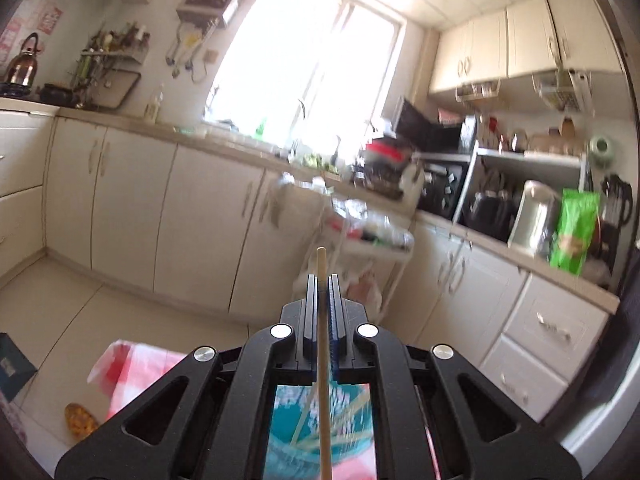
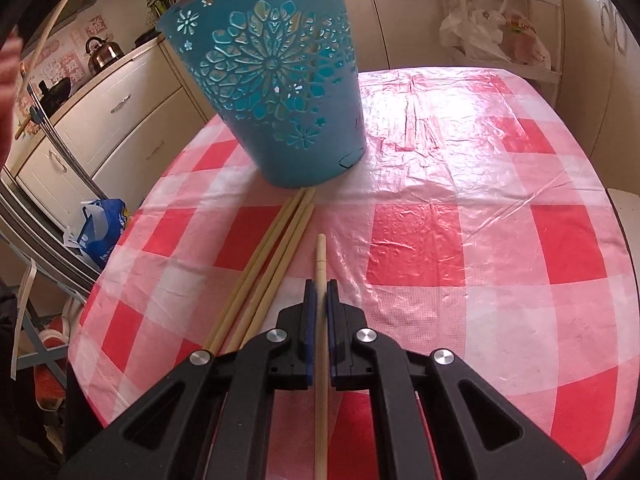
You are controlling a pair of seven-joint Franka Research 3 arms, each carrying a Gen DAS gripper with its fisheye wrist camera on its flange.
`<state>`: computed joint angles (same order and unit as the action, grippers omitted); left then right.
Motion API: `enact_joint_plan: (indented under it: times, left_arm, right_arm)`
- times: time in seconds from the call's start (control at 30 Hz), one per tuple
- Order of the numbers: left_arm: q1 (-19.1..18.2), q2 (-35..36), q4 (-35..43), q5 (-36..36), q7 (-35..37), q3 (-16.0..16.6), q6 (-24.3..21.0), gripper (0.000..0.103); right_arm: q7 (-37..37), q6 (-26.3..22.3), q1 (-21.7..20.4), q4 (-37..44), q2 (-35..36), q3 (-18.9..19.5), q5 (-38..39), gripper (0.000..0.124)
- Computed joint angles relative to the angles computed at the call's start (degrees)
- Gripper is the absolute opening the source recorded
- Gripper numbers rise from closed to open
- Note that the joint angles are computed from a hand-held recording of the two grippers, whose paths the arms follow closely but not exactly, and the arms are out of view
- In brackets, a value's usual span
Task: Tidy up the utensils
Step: 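Drop the left tool's chopstick into the teal bin while the right tool holds its chopstick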
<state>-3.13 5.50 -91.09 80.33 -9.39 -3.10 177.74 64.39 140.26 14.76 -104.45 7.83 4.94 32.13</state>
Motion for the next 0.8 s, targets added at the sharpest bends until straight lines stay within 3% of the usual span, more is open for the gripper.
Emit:
enact_joint_plan:
  times: [0.07, 0.17, 0.27, 0.53, 0.73, 0.8]
  left_arm:
    - [-1.71, 2.47, 5.00, 9.30, -9.72, 0.29, -4.69, 0.004]
    - [-3.16, 5.63, 9.41, 11.91, -12.17, -0.15, -9.66, 0.004]
    - [-4.73, 9.08, 12.87, 8.59, -8.58, 0.02, -13.23, 0.004]
    - [-7.93, 11.64, 13.43, -0.40, 1.77, 2.54, -16.93, 0.004]
    - [-8.20, 11.16, 11.30, -3.01, 4.89, 3.21, -16.23, 0.004]
    - [-7.62, 10.74, 9.98, -6.29, 9.36, 2.49, -15.38, 0.005]
  right_arm:
    - [-0.15, -0.19, -0.09, 0.15, 0.08, 0.00, 0.42, 0.006]
    - [-0.46, -0.45, -0.23, 0.42, 0.21, 0.00, 0.86, 0.006]
    - [-1.12, -1.07, -0.61, 0.46, 0.17, -0.02, 2.26, 0.006]
    - [-1.74, -1.80, -0.95, 0.56, 0.24, -0.11, 3.76, 0.006]
    - [-1.76, -1.80, -0.93, 0.57, 0.25, -0.15, 3.69, 0.006]
    - [-1.78, -1.79, -0.92, 0.52, 0.22, -0.15, 3.66, 0.006]
